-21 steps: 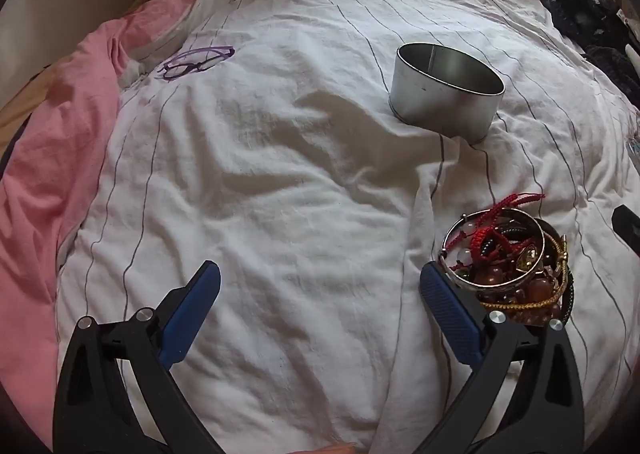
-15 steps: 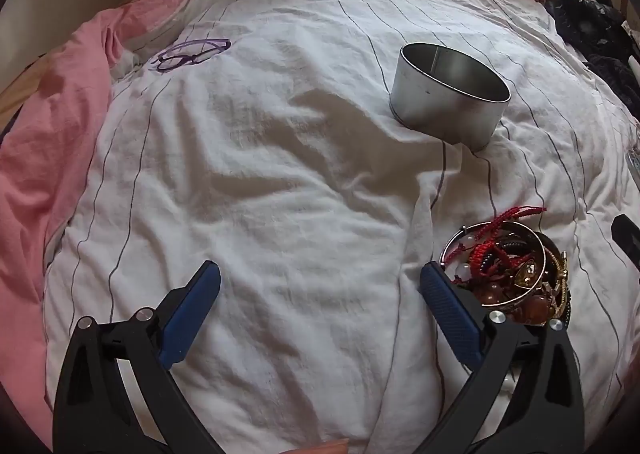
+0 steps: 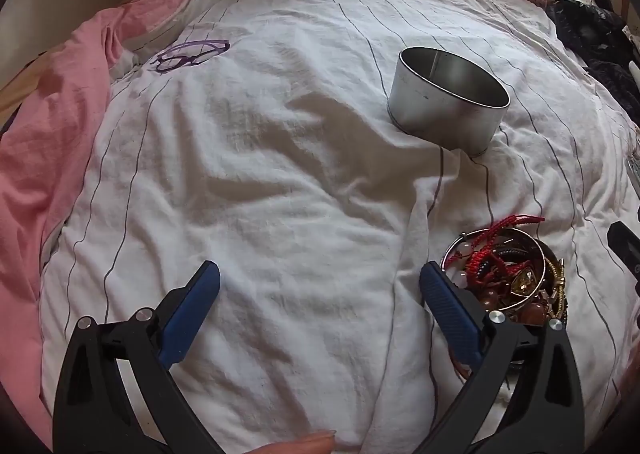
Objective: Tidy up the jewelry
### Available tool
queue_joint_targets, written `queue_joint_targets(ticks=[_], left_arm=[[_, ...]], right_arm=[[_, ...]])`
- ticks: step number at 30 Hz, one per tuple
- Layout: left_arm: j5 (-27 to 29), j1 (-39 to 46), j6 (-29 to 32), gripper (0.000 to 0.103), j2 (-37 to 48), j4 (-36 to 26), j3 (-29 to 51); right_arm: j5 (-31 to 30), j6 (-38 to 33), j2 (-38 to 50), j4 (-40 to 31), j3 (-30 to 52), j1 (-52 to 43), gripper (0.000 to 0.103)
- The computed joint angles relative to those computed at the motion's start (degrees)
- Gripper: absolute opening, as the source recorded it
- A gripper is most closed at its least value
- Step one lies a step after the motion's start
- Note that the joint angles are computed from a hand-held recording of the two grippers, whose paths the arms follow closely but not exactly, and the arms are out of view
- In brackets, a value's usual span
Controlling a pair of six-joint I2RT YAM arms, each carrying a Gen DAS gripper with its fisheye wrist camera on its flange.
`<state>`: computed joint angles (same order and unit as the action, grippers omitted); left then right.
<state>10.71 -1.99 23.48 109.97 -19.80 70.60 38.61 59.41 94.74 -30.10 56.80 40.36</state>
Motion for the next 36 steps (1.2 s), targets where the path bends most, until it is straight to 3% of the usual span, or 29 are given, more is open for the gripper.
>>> queue_joint_targets(ticks=[36], left_arm=[[-1.95,0.49,1.05,0.097,2.01,0.28,1.49]], right_arm=[[-0.72,0.0,0.78,0.87,-0.08,0.18,0.098]])
